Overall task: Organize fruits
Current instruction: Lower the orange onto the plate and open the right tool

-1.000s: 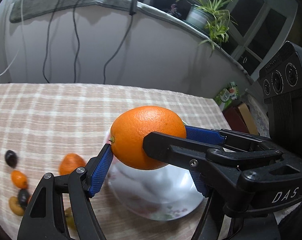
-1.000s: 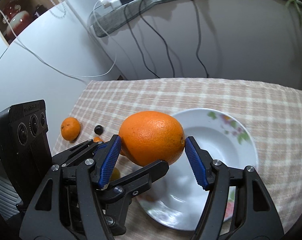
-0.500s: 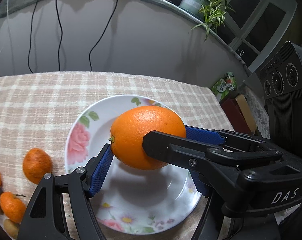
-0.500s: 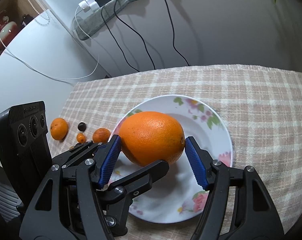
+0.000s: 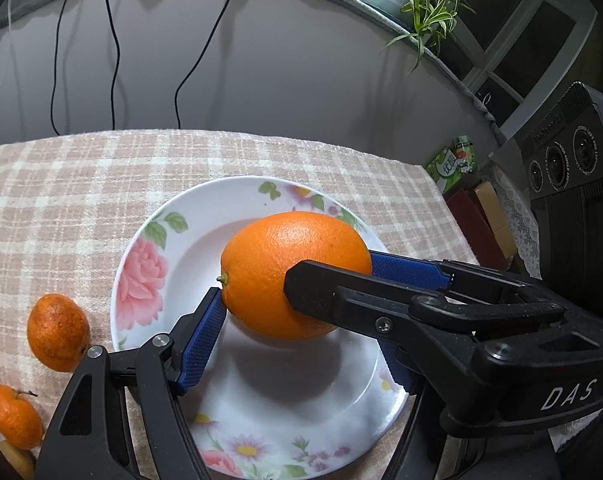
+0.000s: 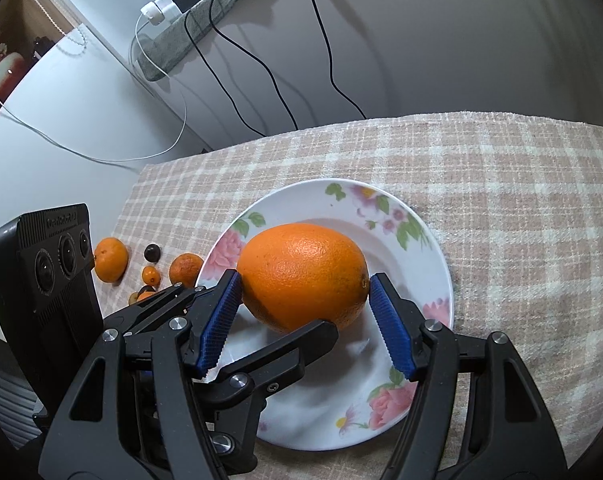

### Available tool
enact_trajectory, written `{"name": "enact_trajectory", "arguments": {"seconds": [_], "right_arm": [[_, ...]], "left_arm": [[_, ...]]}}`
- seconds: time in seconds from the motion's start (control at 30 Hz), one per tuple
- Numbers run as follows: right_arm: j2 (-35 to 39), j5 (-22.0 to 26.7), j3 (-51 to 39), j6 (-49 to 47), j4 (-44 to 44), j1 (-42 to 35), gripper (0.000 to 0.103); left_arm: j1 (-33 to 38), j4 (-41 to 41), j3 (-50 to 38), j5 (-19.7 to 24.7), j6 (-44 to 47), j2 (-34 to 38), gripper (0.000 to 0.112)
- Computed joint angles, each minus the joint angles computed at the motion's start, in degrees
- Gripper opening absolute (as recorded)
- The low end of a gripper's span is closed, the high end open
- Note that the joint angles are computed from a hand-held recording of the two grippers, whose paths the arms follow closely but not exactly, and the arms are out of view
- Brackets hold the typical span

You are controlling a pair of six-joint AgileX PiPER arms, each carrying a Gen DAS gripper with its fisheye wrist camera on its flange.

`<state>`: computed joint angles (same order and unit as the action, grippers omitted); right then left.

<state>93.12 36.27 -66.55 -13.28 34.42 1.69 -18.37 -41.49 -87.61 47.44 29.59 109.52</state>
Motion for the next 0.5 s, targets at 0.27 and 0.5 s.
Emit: {"name": "enact_trajectory", "arguments": {"seconds": [0.27, 0.5], "right_arm": [[-1.8, -2.88, 0.69, 2.34, -4.21, 1.75, 0.069], [-4.18, -5.62, 2.05, 4.66, -6.45, 2.21, 0.074]], "left_arm": [[0.38, -0.96, 0.53, 0.46, 1.48, -0.67, 0.071], [2.31, -3.91, 4.89, -1.55, 5.81, -4.37, 0.071]]}}
